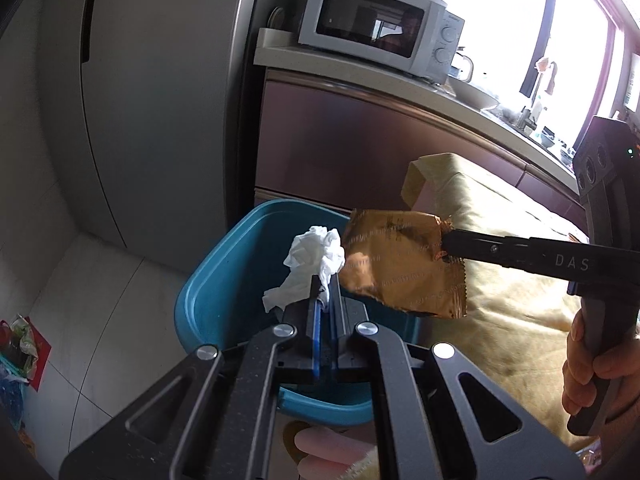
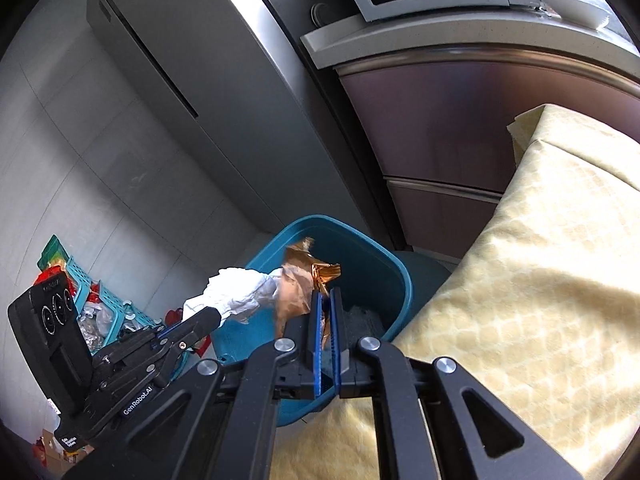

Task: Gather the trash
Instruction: 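Carry the tissue and brown bag to the teal bin and release both, then move both open grippers back over the remaining trash on the table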

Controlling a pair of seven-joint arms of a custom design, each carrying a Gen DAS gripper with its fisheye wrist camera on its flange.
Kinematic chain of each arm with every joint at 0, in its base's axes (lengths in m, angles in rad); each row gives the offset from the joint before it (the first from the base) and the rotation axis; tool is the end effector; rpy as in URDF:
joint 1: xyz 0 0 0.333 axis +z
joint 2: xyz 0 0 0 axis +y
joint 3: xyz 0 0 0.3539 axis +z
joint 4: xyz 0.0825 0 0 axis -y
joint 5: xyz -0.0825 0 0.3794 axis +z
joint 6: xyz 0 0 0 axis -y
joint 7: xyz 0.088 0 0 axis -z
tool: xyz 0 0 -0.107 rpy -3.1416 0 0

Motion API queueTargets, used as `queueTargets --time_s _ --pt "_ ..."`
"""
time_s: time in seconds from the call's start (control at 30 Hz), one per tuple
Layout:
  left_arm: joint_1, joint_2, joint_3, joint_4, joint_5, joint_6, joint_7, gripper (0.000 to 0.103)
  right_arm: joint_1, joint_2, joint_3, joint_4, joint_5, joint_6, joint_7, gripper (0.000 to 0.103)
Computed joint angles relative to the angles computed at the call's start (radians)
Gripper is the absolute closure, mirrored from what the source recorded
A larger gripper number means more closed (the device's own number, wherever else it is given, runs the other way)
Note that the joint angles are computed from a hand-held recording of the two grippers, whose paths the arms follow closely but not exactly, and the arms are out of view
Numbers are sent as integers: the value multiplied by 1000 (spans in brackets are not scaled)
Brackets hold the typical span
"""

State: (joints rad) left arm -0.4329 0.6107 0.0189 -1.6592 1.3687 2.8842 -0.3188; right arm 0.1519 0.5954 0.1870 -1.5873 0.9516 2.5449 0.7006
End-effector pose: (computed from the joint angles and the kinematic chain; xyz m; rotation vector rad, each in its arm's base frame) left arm 0.6333 -0.3427 0.3219 -1.9456 1.5659 -0.9299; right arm 0.7110 0.2117 0.3609 -1.9648 1.2536 0.1254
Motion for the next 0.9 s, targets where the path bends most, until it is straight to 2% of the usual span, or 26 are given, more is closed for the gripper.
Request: queueTargets --time_s 0.17,0.3,0.47,0.67,0.73,0.8,0.9 --pt "20 55 -12 45 -81 11 71 99 39 37 -19 42 -63 3 70 97" --pt "9 89 -1 73 -155 2 123 85 51 55 -21 59 -103 11 107 93" --pt "-21 101 32 84 -187 5 124 80 35 53 -7 49 -100 15 106 92" --pt "-73 66 81 61 -88 11 31 72 -4 25 16 13 -44 8 38 92" --pt "-82 50 83 55 -36 10 -14 68 -18 6 23 -9 -13 12 -3 88" --pt "-92 32 81 48 26 -1 -70 60 -35 -23 32 -42 29 16 -58 84" --pt "-101 9 66 46 122 -15 -139 52 -58 -72 38 -95 106 31 -153 81"
